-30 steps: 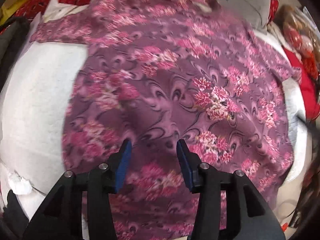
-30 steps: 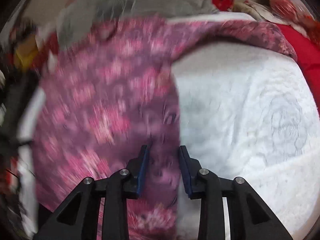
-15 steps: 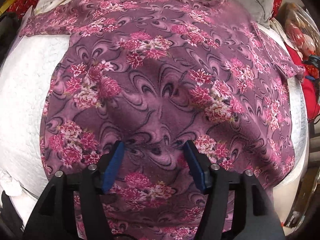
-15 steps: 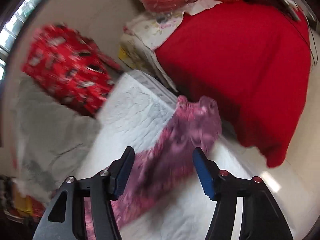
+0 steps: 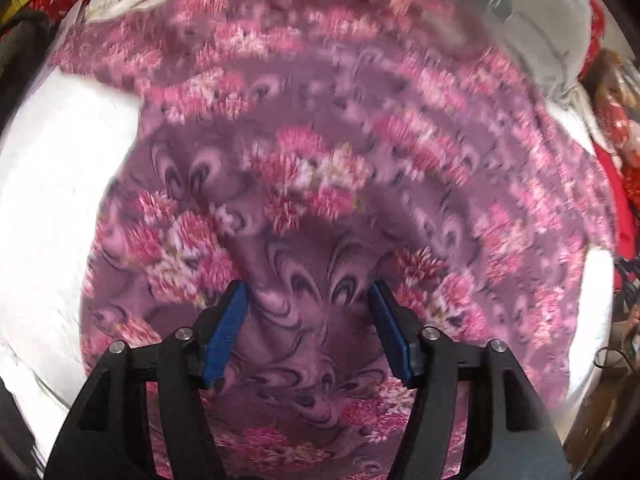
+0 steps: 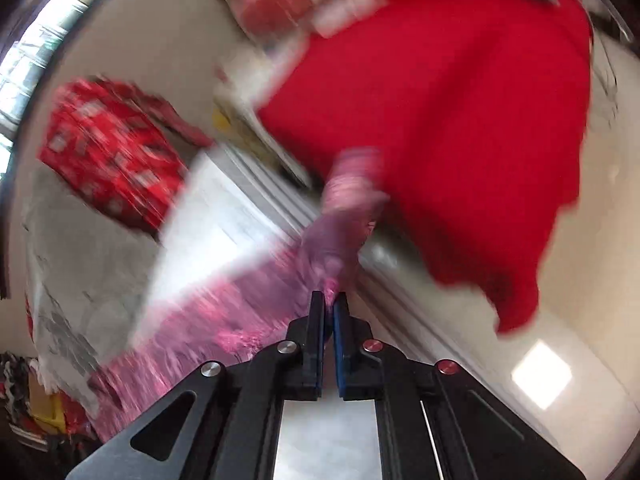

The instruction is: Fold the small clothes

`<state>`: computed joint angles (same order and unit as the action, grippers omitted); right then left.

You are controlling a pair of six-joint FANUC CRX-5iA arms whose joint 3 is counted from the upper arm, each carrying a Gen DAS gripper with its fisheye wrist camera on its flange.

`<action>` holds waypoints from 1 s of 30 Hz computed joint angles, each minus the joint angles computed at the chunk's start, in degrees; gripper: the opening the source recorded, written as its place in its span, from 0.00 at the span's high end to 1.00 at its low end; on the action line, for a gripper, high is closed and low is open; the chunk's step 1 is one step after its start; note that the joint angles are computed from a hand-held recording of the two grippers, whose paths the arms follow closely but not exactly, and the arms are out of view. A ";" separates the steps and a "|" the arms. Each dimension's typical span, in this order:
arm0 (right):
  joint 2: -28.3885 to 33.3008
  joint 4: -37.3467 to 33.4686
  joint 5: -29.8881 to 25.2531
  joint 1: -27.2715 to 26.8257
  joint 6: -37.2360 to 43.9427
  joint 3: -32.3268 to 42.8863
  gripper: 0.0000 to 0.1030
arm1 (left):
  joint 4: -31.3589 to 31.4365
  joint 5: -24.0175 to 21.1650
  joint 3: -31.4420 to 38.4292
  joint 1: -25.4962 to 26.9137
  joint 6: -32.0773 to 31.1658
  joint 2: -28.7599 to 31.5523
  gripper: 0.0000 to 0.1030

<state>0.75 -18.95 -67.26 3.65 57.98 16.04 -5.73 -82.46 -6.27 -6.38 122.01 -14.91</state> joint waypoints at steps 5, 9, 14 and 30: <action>-5.29 -9.83 11.24 -6.13 -5.45 -8.39 0.37 | -2.25 -1.58 1.84 -3.11 0.65 1.33 0.36; -3.83 -13.45 12.59 -7.10 -9.84 -8.90 0.35 | -0.86 -0.83 1.02 -1.98 0.48 1.01 0.34; -4.86 -9.10 19.87 -3.65 -13.43 -11.80 0.72 | -0.42 -0.78 0.33 -1.79 0.16 -0.15 0.34; -0.56 15.09 20.01 12.69 -10.34 0.97 0.92 | 6.49 5.75 -5.19 8.31 -8.51 -3.11 0.33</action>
<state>0.20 -3.86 -47.25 16.33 47.64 17.01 0.76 -76.71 -11.46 1.93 113.49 -18.02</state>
